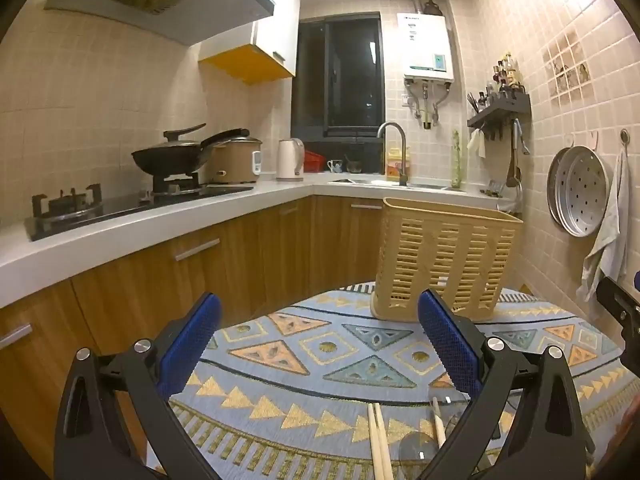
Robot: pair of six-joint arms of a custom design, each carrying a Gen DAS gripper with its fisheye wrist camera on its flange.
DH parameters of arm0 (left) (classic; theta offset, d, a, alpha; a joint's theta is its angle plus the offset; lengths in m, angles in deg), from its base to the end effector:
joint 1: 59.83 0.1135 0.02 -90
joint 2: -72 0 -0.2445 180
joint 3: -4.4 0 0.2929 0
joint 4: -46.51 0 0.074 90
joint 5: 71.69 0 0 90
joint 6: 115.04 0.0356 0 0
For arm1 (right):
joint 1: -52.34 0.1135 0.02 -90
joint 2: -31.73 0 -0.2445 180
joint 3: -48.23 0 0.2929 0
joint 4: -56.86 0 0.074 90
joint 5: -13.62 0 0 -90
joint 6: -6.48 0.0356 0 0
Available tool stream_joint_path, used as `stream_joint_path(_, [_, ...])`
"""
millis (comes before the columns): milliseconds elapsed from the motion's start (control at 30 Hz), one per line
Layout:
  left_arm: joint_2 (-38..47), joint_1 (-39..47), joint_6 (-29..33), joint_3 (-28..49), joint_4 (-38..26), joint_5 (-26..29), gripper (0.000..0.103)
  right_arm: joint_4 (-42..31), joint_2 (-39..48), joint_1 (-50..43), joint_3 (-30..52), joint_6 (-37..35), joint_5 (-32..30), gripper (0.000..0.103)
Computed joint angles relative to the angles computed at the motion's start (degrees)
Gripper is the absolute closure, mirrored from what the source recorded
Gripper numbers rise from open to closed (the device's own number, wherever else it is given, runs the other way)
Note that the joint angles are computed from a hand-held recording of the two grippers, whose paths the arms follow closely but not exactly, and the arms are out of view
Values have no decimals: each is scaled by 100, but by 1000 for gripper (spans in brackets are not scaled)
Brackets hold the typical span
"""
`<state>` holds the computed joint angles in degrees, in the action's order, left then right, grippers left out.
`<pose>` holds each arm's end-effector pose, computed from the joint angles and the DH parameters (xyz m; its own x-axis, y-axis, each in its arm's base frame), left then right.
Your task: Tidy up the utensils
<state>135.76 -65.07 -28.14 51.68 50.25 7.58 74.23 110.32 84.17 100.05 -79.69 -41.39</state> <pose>0.2984 -0.0207 0.2257 -0.2144 -0.0337 -0.9762 -0.1029 0.9946 -0.0117 0.2953 0.1593 0.2044 -0.1352 -0.0195 -0.9906 0.0577 0.9980 -0.0275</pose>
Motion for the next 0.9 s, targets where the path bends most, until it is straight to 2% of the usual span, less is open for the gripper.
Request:
stream_joint_path(367, [-219, 140, -53, -126, 4, 237, 7, -146, 11, -132, 61, 52, -141, 7])
stream_joint_path(900, [-372, 127, -64, -220, 33, 279, 7, -130, -7, -124, 26, 13, -199, 7])
